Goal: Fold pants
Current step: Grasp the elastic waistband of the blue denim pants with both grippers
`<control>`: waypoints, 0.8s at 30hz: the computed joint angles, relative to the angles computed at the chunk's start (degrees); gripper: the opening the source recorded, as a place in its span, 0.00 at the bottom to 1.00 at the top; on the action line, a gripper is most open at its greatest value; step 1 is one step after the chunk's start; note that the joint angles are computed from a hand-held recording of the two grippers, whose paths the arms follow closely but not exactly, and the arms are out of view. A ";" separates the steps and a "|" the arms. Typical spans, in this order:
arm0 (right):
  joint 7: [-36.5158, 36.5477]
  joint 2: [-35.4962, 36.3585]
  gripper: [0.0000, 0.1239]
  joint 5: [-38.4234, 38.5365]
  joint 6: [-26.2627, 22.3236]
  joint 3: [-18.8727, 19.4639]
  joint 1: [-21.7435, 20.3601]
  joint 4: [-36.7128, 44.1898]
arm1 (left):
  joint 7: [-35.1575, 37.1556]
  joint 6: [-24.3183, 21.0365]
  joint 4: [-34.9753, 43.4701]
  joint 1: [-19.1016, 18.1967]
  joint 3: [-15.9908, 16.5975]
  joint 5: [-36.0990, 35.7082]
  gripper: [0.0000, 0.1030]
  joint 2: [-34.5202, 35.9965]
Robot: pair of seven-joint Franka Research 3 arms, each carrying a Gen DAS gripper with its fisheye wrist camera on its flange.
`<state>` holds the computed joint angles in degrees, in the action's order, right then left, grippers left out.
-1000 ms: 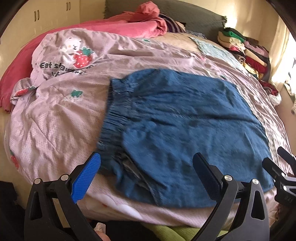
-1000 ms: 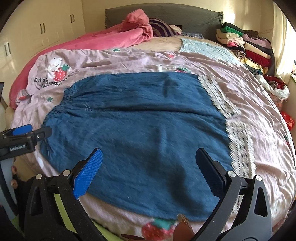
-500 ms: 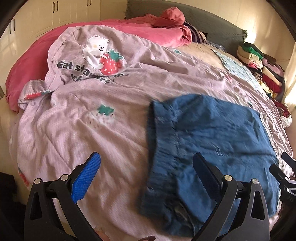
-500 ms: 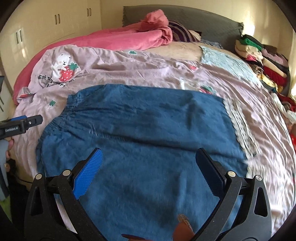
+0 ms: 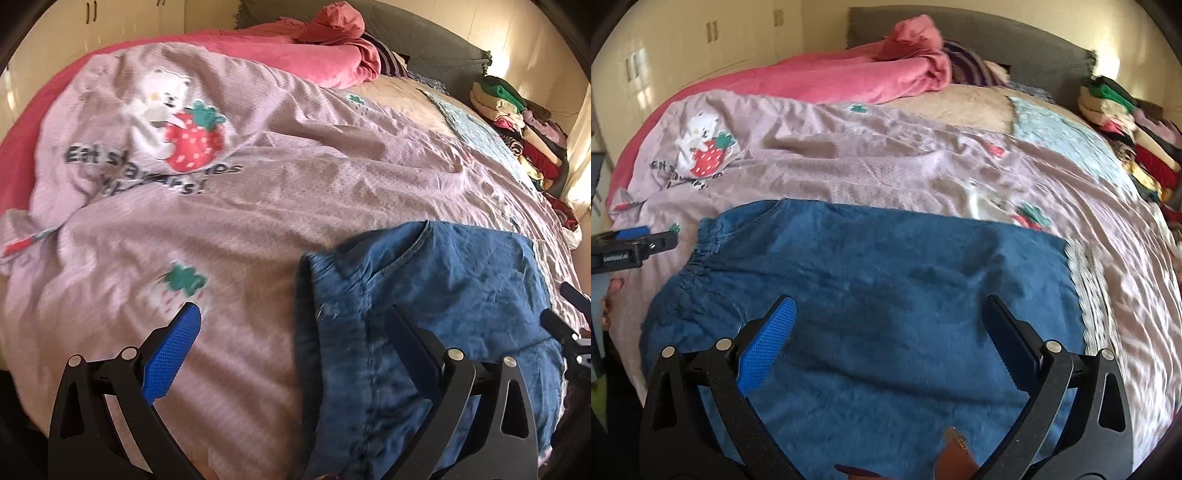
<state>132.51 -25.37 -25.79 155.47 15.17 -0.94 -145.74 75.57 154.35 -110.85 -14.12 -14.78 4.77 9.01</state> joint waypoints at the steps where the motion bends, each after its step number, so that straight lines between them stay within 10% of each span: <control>1: -0.95 0.93 0.76 -0.24 0.24 -0.30 0.03 0.62 | 0.55 0.00 1.14 0.01 -0.21 -0.44 0.96 1.25; 13: -6.97 13.40 0.76 -5.80 -0.66 -4.61 2.71 10.74 | -1.88 0.10 9.19 -1.53 0.31 6.38 0.93 10.71; 17: -11.71 17.14 0.76 -3.93 -1.85 -7.68 5.42 14.37 | 7.38 2.37 8.16 2.26 -4.45 -0.62 0.43 11.36; 24: -18.81 21.69 0.76 -4.29 -4.70 -10.49 8.82 19.12 | 11.96 9.56 1.84 3.41 -5.74 -5.22 0.32 6.40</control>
